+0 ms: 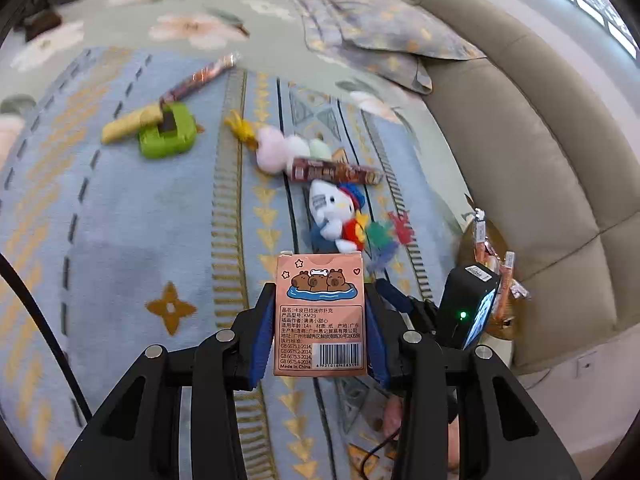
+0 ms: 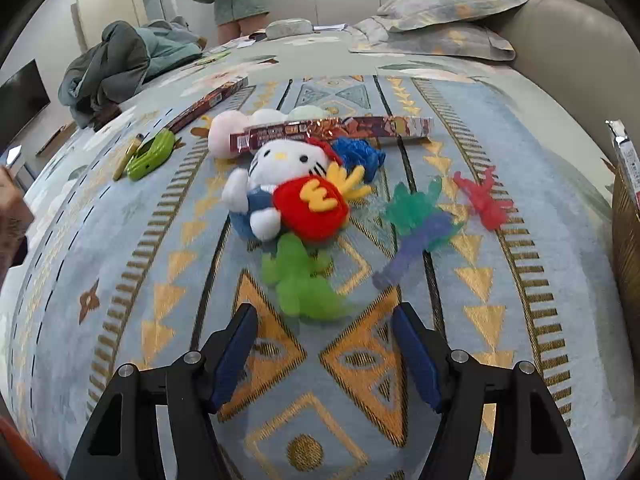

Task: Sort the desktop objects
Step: 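Hold the juice box in the left gripper while the right gripper grasps the green toy, then lower both items into the gold basket and open both grippers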

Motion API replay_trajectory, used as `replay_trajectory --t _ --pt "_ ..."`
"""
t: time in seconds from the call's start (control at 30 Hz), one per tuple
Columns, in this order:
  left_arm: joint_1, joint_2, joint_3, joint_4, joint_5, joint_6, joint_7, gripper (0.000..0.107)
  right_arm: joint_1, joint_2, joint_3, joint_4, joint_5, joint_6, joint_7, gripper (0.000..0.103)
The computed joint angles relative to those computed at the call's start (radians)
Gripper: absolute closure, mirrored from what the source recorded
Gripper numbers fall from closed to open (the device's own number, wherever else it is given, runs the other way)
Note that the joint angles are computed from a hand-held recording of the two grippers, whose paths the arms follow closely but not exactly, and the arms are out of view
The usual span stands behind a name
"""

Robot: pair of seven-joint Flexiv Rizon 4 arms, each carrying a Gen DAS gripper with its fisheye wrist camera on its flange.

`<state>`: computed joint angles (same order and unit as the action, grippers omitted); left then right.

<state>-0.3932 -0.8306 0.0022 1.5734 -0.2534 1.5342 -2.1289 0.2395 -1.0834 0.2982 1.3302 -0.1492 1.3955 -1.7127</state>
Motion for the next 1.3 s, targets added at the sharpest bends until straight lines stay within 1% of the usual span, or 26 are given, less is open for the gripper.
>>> replay_trajectory --t 0.03,0.07,0.1,0.13,0.17,0.2,0.23,0.27,0.3,0.37,0.43,0.47,0.5,0.53,0.6,0.63,0.7,0.8,0.87,0.9,0.93,1.0,1.03,1.13,1.2,1.3 --pt "-0.039 -0.001 0.060 -0.021 0.025 -0.031 -0.025 0.069 0.006 -0.005 -0.006 -0.011 -0.001 -0.005 0.006 0.034" --pt "-0.059 -0.003 0.087 -0.029 0.023 -0.041 -0.021 0.069 0.015 -0.011 -0.016 -0.023 -0.002 -0.002 0.015 0.034" --pt "-0.051 -0.004 0.082 -0.036 0.047 -0.042 -0.031 0.069 0.016 -0.019 -0.016 -0.040 -0.005 -0.006 0.014 0.036" --pt "-0.028 -0.006 0.044 -0.025 0.030 -0.012 0.001 0.069 0.020 -0.024 -0.016 -0.051 -0.007 -0.006 0.014 0.048" --pt "0.008 -0.006 -0.006 -0.013 0.033 0.014 0.016 0.069 0.025 -0.028 -0.020 -0.061 -0.009 -0.008 0.018 0.053" --pt "0.053 -0.010 -0.070 0.002 0.027 0.049 0.042 0.069 0.036 -0.030 -0.033 -0.068 -0.011 -0.010 0.028 0.055" --pt "0.074 -0.013 -0.103 0.012 0.021 0.069 0.055 0.069 0.041 -0.033 -0.040 -0.071 -0.013 -0.009 0.031 0.060" --pt "0.080 -0.015 -0.110 0.013 0.013 0.073 0.064 0.069 0.039 -0.032 -0.035 -0.067 -0.013 -0.002 0.028 0.069" --pt "0.071 -0.015 -0.099 0.014 0.005 0.071 0.065 0.069 0.041 -0.024 -0.038 -0.054 -0.011 0.008 0.032 0.069" --pt "0.043 -0.013 -0.059 0.013 -0.010 0.069 0.056 0.069 0.021 -0.011 -0.012 -0.029 -0.004 0.008 0.025 0.069" --pt "0.054 -0.011 -0.074 0.027 -0.018 0.100 0.057 0.069 -0.015 0.014 0.031 0.019 0.012 0.004 0.005 0.069" --pt "0.074 -0.011 -0.101 0.038 -0.020 0.124 0.063 0.069 -0.052 0.032 0.076 0.055 0.025 -0.005 -0.020 0.069" --pt "0.080 -0.011 -0.111 0.044 -0.024 0.139 0.066 0.069 -0.090 0.048 0.118 0.089 0.040 -0.014 -0.051 0.069" --pt "0.070 -0.007 -0.099 0.048 -0.029 0.142 0.067 0.069 -0.122 0.065 0.149 0.123 0.054 -0.019 -0.079 0.069" --pt "0.024 -0.006 -0.039 0.033 -0.040 0.112 0.065 0.069 -0.176 0.107 0.190 0.201 0.084 -0.015 -0.134 0.069" --pt "0.011 -0.006 -0.022 0.028 -0.041 0.102 0.065 0.069 -0.192 0.126 0.197 0.234 0.098 -0.005 -0.150 0.069" --pt "-0.004 -0.008 -0.006 0.015 -0.035 0.081 0.073 0.069 -0.239 0.163 0.222 0.290 0.126 0.001 -0.180 0.069" --pt "-0.030 -0.015 0.020 -0.017 -0.018 0.032 0.087 0.069 -0.306 0.204 0.247 0.335 0.181 -0.005 -0.193 0.069" --pt "-0.076 -0.026 0.077 -0.060 0.008 -0.025 0.084 0.069 -0.325 0.227 0.239 0.352 0.207 0.011 -0.196 0.069" --pt "-0.102 -0.032 0.108 -0.085 0.028 -0.057 0.081 0.069 -0.324 0.245 0.217 0.370 0.219 0.055 -0.191 0.069" --pt "-0.110 -0.034 0.117 -0.098 0.045 -0.073 0.078 0.069 -0.328 0.258 0.202 0.377 0.226 0.088 -0.181 0.069" --pt "-0.119 -0.045 0.116 -0.136 0.081 -0.112 0.088 0.069 -0.373 0.270 0.215 0.366 0.234 0.101 -0.162 0.069" --pt "-0.119 -0.054 0.104 -0.168 0.096 -0.148 0.102 0.069 -0.400 0.275 0.226 0.355 0.242 0.108 -0.152 0.069" --pt "-0.116 -0.077 0.075 -0.246 0.131 -0.209 0.122 0.069 -0.477 0.279 0.263 0.307 0.268 0.116 -0.117 0.069" --pt "-0.121 -0.100 0.059 -0.317 0.153 -0.239 0.142 0.069 -0.519 0.278 0.281 0.266 0.286 0.112 -0.090 0.069" --pt "-0.136 -0.155 0.053 -0.462 0.177 -0.297 0.158 0.069 -0.564 0.268 0.301 0.198 0.315 0.099 -0.057 0.069"
